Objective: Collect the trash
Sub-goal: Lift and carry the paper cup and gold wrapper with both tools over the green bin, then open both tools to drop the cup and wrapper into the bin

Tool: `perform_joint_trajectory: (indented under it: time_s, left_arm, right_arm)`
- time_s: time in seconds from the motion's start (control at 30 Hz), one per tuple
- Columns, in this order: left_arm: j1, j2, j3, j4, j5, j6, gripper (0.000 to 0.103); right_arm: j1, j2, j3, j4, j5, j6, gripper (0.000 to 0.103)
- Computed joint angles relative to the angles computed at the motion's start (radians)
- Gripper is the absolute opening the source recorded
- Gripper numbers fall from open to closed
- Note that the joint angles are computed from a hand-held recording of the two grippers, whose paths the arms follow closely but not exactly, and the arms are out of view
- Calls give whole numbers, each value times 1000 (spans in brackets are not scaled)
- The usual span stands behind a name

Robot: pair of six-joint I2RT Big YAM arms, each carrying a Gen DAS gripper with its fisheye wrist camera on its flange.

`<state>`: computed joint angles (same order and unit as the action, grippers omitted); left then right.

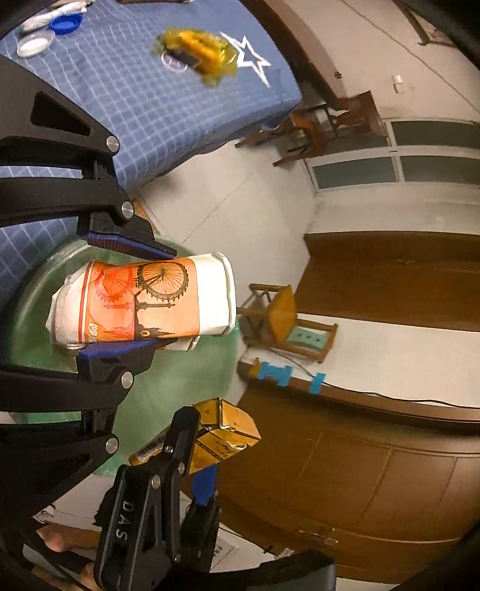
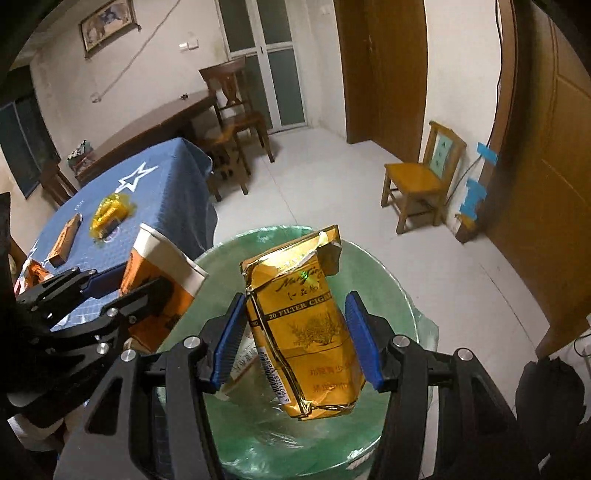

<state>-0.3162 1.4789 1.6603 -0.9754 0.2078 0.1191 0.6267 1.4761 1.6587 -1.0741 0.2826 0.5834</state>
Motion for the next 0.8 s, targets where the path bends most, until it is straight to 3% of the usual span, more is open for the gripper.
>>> perform_joint_trajectory:
  time_s: [0.67,0.8]
  left_arm:
    - [-9,21,0,14,-7,5,41]
    - [-12,12,-7,15,-17,4,46]
  right_arm:
    - [-7,-8,-19,9,-8,1,53]
    - [-13,-8,-12,9,-9,-4,55]
